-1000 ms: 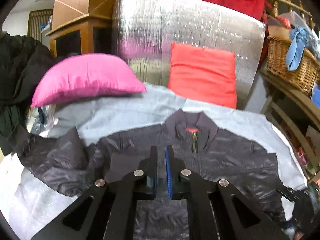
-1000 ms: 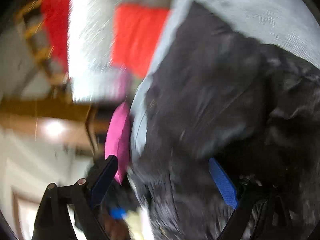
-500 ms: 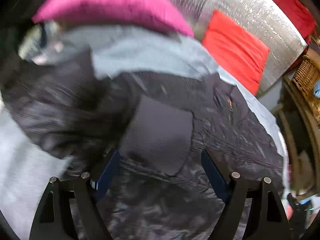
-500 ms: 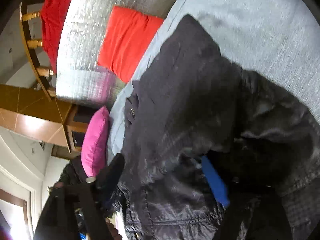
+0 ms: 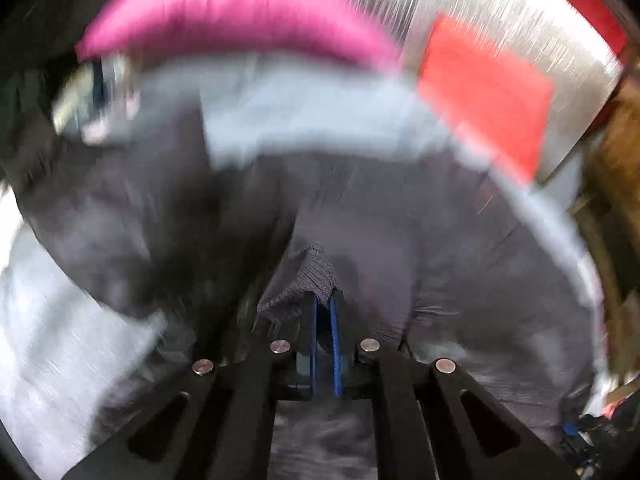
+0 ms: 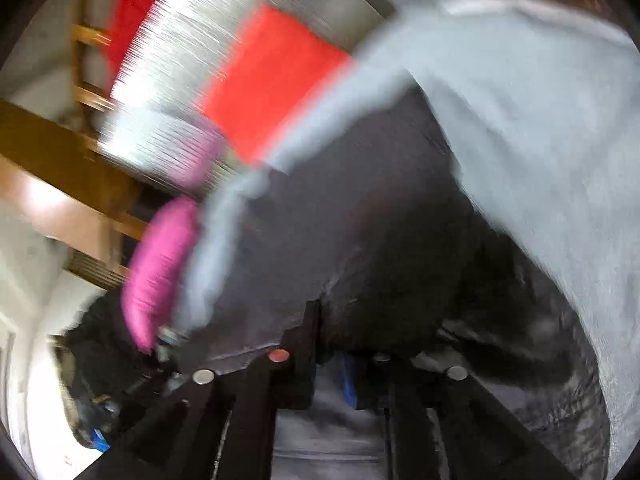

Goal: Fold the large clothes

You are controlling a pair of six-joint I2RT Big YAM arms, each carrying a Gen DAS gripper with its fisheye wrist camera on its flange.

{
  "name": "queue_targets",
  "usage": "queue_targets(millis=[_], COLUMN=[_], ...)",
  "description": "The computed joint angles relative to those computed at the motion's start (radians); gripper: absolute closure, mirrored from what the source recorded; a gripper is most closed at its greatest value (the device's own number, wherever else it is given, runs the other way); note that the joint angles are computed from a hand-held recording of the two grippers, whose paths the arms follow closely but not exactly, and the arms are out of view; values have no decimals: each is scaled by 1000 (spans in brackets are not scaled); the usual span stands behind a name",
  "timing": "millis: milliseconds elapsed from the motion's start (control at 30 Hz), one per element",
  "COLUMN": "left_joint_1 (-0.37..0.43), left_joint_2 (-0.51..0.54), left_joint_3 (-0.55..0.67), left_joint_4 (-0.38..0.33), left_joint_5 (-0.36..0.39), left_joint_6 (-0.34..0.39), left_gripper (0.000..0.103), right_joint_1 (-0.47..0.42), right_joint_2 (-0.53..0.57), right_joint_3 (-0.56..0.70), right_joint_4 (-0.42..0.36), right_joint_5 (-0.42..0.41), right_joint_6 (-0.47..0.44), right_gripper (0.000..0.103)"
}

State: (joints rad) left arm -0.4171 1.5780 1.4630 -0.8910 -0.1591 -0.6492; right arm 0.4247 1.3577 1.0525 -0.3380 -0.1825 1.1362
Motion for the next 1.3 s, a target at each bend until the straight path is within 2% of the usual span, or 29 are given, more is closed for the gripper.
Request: queue_targets(millis=[33,67,133,167,200,267,367,433,500,567,600,633,667,733,767,800,867,900,933,967,1000,1033,1067,1100,1167,1300], left_joint_1=[-2,-9,-26,-29,-29,-24,-36,-53,-57,-54,-54,-54,-55,-54,-52,-54,-65,-75,-79,-78,-74,-71,-68,-66,-66,-84], left_joint_2=[-2,-20,-22,-23,-23,-26,-40,-48,-49,-44,-42,-43,-43,-55,-57,-52,-20,-19,-18,-19,-23,-30,-38,-46,-79,-155], left_joint_3=[-24,-58,-66,-71,-74,-87,-116,-123,-121,-108,-102,-99,-92,-98,-103,-104,-88,-86,-78,-75,-79,-85,-88,-87,-94,-122], left_joint_4=[26,81,97,105,112,139,170,171,167,157,150,145,140,170,189,202,179,178,164,156,159,161,156,148,135,164], left_joint_5=[-7,-37,-74,-80,-79,-78,-114,-143,-154,-150,-147,-144,-144,-141,-137,-132,-152,-181,-190,-184,-178,-169,-162,-163,-185,-249], left_joint_6=[8,29,74,82,81,95,117,118,121,125,128,135,144,164,170,176,187,196,199,200,201,203,205,202,161,102], left_gripper=[93,92,92,92,92,92,92,91,91,91,91,91,91,92,92,92,92,92,92,92,92,90,86,83,64,52], right_joint_1=[-8,-13,-19,-22,-30,-43,-70,-112,-154,-199,-212,-218,-216,-185,-179,-185,-180,-173,-168,-167,-168,-164,-155,-143,-110,-38], right_joint_2=[-22,-51,-105,-136,-155,-199,-229,-180,-77,58,107,138,150,120,99,100,172,189,180,162,142,127,95,56,7,-56], right_joint_3=[-40,-61,-82,-83,-80,-82,-55,-3,80,193,238,272,300,318,310,304,353,357,332,305,287,279,265,246,240,210], right_joint_4=[61,72,66,36,10,7,-47,-104,-171,-263,-305,-325,-342,-349,-336,-344,-417,-422,-388,-353,-338,-339,-339,-321,-301,-218], right_joint_5=[-11,-21,-47,-62,-94,-127,-49,-31,-33,-88,-90,-104,-97,7,61,80,81,94,103,102,106,130,176,209,237,168], right_joint_6=[23,22,-23,-54,-84,-126,-219,-268,-319,-387,-415,-438,-471,-559,-577,-569,-529,-534,-530,-504,-469,-449,-433,-437,-464,-497], right_gripper=[79,71,20,17,17,17,17,17,17,18,29,72,88,94,94,94,94,92,88,87,79,65,54,38,38,38])
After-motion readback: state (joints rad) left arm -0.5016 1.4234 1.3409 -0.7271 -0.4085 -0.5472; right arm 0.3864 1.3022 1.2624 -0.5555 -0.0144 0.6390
